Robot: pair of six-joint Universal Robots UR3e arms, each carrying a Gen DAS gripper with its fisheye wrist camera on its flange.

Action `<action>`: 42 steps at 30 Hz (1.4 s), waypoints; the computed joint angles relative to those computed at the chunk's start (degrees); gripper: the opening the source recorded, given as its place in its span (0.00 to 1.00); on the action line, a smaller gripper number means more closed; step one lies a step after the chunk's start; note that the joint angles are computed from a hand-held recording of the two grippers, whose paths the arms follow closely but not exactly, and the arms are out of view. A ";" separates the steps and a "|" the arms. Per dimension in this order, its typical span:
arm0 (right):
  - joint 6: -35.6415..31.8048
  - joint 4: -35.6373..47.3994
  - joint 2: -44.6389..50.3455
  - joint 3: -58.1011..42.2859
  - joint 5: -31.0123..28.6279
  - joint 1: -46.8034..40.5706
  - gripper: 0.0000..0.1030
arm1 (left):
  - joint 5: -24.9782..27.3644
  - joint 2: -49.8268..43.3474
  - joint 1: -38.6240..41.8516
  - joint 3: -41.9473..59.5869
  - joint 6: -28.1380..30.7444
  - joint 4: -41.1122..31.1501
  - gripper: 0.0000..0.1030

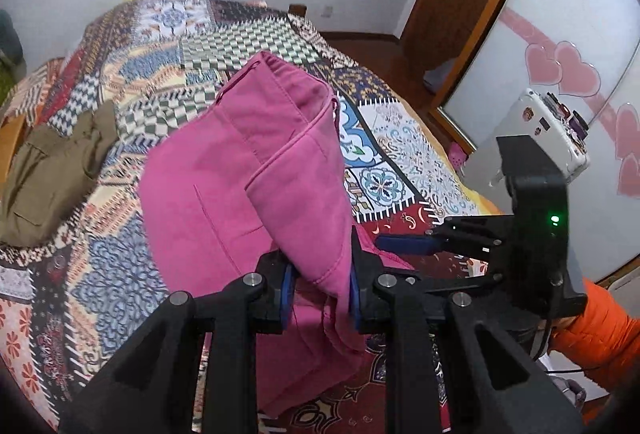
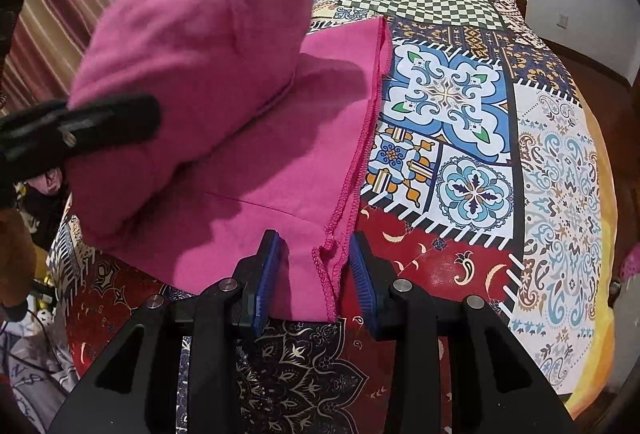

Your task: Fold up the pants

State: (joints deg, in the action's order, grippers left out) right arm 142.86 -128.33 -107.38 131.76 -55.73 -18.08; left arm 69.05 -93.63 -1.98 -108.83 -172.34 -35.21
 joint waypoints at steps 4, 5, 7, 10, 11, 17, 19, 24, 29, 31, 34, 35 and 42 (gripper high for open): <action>-0.07 0.20 -0.29 0.23 0.11 -0.19 0.32 | -0.97 -2.15 0.08 1.55 -0.86 -1.44 0.21; -0.12 0.14 -0.32 0.24 0.03 -0.15 0.32 | -1.19 -2.70 0.05 2.03 -1.15 -1.99 0.21; -0.14 0.27 -0.40 0.21 0.03 -0.15 0.32 | -1.19 -3.71 -0.13 2.92 -1.60 -2.73 0.23; -0.23 0.40 -0.71 0.33 0.02 -0.23 0.32 | -1.72 -5.01 -0.05 4.15 -1.95 -4.19 0.30; -0.20 0.83 -1.44 0.59 0.03 -0.28 0.32 | -1.27 -5.58 -0.32 4.68 -2.12 -4.55 0.34; -1.04 2.37 -3.40 1.35 0.17 -1.41 0.32 | -0.79 -6.69 -0.84 5.67 -2.41 -6.09 0.39; -1.42 3.09 -3.99 1.40 0.18 -1.73 0.32 | -0.20 -6.46 -1.29 5.99 -2.31 -6.64 0.39; -2.22 4.66 -5.83 1.80 0.00 -2.45 0.34 | -1.03 -5.44 -1.51 6.55 -1.80 -9.16 0.41; -3.31 6.79 -7.72 1.86 0.06 -3.43 0.34 | -2.32 -3.64 -1.01 6.31 -1.60 -11.40 0.41; -3.42 7.08 -7.92 1.71 0.02 -3.52 0.34 | -3.47 -2.37 -0.34 5.70 -1.40 -12.19 0.41; -3.95 7.74 -8.46 1.65 -0.12 -4.04 0.35 | -6.18 -0.93 1.26 5.30 -0.72 -14.12 0.41; -4.10 7.95 -8.59 1.67 -0.15 -4.28 0.35 | -6.84 -0.59 1.67 5.29 -0.54 -14.77 0.41; -4.24 9.35 -9.31 1.59 -0.35 -5.23 0.35 | -7.98 4.44 3.74 4.13 0.92 -17.16 0.41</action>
State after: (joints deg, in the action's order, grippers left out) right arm 138.62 -118.98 -116.69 133.34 -56.09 -23.31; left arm 61.07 -89.20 1.75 -104.70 -171.42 -52.37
